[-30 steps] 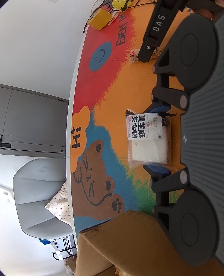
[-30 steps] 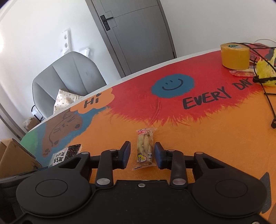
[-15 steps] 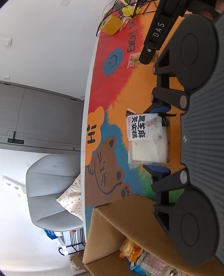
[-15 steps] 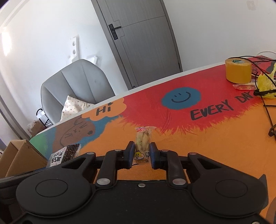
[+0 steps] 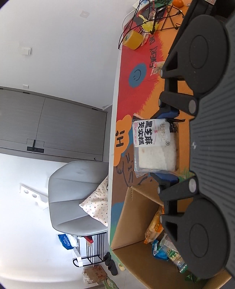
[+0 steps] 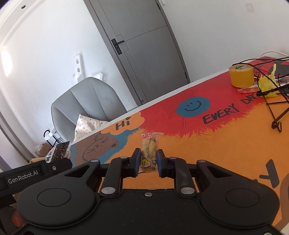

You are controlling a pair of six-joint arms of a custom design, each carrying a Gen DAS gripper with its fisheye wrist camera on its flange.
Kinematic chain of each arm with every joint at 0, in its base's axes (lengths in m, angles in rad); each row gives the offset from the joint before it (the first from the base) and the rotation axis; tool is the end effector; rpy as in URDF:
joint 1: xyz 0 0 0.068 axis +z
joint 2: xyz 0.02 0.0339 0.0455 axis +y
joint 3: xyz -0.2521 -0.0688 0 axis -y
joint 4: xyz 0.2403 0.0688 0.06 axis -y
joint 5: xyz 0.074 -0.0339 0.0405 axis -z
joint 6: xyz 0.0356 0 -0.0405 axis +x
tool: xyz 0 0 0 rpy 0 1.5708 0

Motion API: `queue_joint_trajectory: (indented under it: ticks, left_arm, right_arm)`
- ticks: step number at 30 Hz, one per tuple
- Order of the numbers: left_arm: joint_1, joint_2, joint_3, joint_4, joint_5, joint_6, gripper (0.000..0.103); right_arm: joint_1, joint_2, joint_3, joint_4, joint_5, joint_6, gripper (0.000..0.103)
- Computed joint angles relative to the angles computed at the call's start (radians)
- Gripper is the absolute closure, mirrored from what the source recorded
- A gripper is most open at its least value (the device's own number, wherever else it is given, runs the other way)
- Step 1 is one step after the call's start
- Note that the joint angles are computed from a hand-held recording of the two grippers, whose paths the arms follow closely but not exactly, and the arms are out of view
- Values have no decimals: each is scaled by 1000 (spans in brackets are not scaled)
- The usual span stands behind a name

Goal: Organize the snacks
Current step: 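Carry the white bread packet and small clear snack over the cardboard box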

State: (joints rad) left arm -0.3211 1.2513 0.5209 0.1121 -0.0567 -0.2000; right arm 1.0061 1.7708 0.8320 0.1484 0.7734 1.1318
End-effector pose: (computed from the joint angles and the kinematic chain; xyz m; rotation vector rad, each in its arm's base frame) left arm 0.2370 -0.0767 0.1737 0.1009 2.1952 -0.2318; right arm 0.1978 0.2658 0.1314 0.4816 2.0680 0.3449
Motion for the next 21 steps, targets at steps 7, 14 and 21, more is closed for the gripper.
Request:
queue_joint_trajectory:
  ticks: [7,14,21]
  left_arm:
    - [117,-150,-38,-74,123,53,48]
    - [260,-255,-67,-142,265,107,48]
    - [417,-298,-68,-186,384,156,48]
  right_arm:
    - [91,6,41,-66,99,119,82]
    - [153,51,134,-138,154,154,82]
    - [186,110,225,-128,162,99,82]
